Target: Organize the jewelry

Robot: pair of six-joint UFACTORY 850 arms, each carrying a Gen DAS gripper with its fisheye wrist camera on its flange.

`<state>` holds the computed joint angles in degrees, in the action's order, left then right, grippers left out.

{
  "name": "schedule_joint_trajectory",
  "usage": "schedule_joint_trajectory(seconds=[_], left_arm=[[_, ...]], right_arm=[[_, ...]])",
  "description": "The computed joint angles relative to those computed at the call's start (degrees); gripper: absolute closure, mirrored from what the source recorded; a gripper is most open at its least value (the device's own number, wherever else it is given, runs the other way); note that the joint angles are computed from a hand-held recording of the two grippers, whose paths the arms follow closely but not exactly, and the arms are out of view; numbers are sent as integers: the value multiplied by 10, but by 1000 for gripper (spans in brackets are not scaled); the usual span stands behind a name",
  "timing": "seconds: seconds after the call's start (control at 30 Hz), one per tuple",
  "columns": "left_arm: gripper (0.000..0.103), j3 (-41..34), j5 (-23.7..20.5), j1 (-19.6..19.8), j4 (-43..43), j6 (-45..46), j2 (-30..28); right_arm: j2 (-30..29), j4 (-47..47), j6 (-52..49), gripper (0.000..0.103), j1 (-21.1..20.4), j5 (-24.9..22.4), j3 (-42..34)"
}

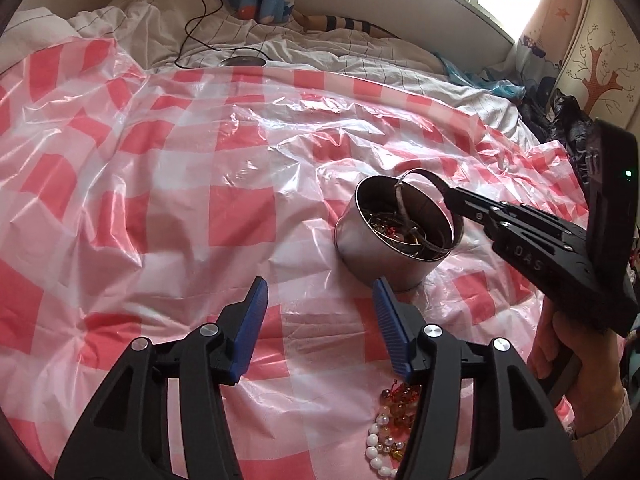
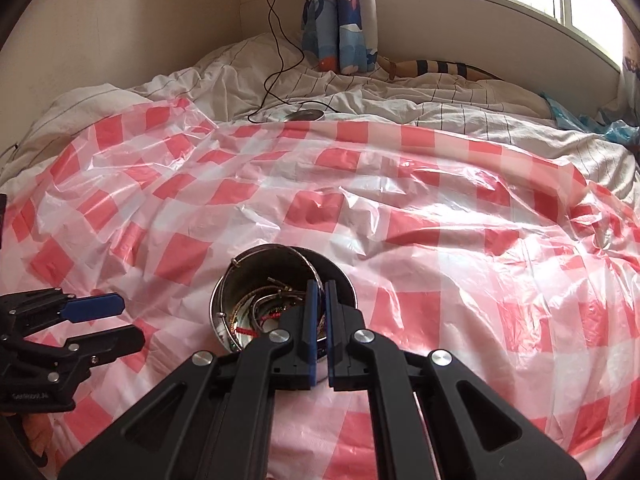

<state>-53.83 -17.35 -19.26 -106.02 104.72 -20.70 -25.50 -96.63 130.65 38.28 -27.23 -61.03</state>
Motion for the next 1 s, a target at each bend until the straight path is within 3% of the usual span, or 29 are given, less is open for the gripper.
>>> schedule_joint_trajectory(seconds=[0.1, 0.23, 0.3, 0.37, 0.6, 0.73, 0.87, 1.0], left_arm=[[47, 6, -1, -3, -39, 41, 8], [45, 5, 7, -9, -37, 47, 5], [45, 4, 10, -10, -35, 46, 3], [45, 3, 3, -7, -16, 28, 3], [45, 15, -29, 5, 56, -39, 6], [45, 43, -70, 4, 80, -29, 15], [45, 69, -55, -28, 33, 105, 33], [45, 87, -44, -46, -9, 193, 40]], right_arm=[[-26, 53, -64, 96, -7, 3, -27], [-24, 40, -48, 93, -3, -11, -20], [0, 12, -8, 75, 8, -29, 7], [30, 5, 3, 69, 27, -43, 39], [97, 19, 4, 69, 85, -5, 137], [97, -37, 125, 69, 91, 7, 169], [98, -48, 131, 68, 97, -25, 164], [105, -50, 158, 61, 93, -45, 170]])
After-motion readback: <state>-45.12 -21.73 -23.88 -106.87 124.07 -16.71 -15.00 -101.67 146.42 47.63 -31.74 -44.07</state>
